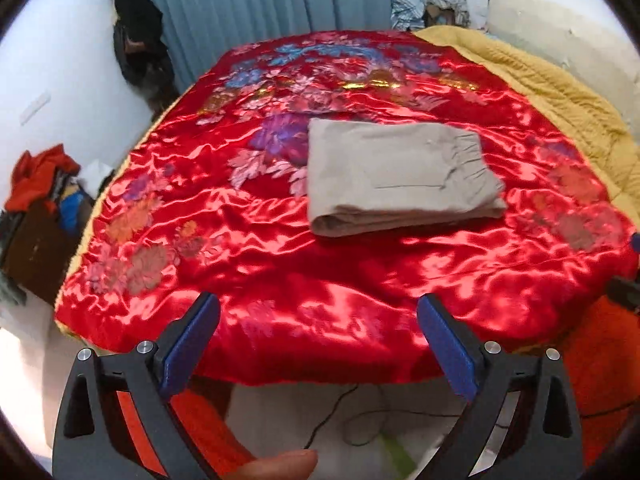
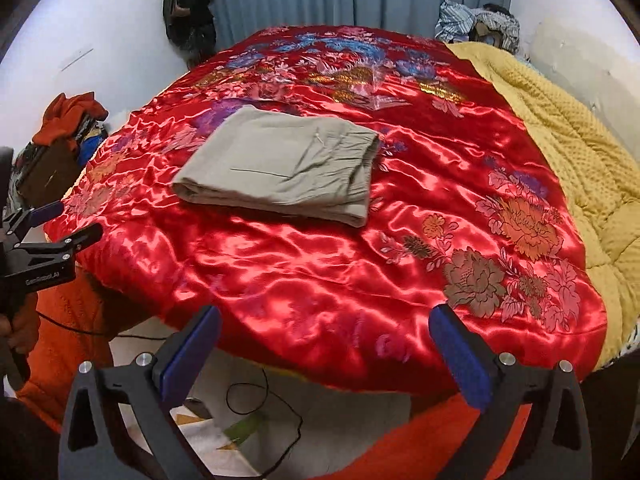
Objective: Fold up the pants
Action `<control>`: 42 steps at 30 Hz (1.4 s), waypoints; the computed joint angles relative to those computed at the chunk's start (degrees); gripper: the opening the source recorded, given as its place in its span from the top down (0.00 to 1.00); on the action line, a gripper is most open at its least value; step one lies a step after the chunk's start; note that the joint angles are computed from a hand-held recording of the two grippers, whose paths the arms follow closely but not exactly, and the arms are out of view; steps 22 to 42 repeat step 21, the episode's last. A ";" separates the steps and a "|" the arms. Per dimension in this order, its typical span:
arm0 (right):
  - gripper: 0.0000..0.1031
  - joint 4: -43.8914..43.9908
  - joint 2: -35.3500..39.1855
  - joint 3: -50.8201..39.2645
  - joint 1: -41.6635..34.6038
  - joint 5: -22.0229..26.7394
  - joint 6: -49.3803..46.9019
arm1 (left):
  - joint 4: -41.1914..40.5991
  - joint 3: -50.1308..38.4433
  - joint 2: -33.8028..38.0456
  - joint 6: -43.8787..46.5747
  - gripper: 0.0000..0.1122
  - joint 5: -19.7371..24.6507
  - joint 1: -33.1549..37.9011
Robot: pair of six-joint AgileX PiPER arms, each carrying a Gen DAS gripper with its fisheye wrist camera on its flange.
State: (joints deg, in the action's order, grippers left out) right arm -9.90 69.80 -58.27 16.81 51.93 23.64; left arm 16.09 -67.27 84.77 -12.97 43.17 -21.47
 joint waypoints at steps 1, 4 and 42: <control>0.01 -0.45 0.14 -0.65 1.24 0.70 1.38 | -0.79 -0.29 -0.16 0.55 0.12 0.56 0.08; 0.01 -1.52 0.60 -1.61 2.69 1.14 3.57 | -0.83 -0.48 -0.36 -0.04 0.12 1.04 -0.39; 0.01 -4.70 0.81 -2.00 5.70 1.64 8.18 | -0.14 2.15 -1.92 -1.27 0.12 -0.92 -0.20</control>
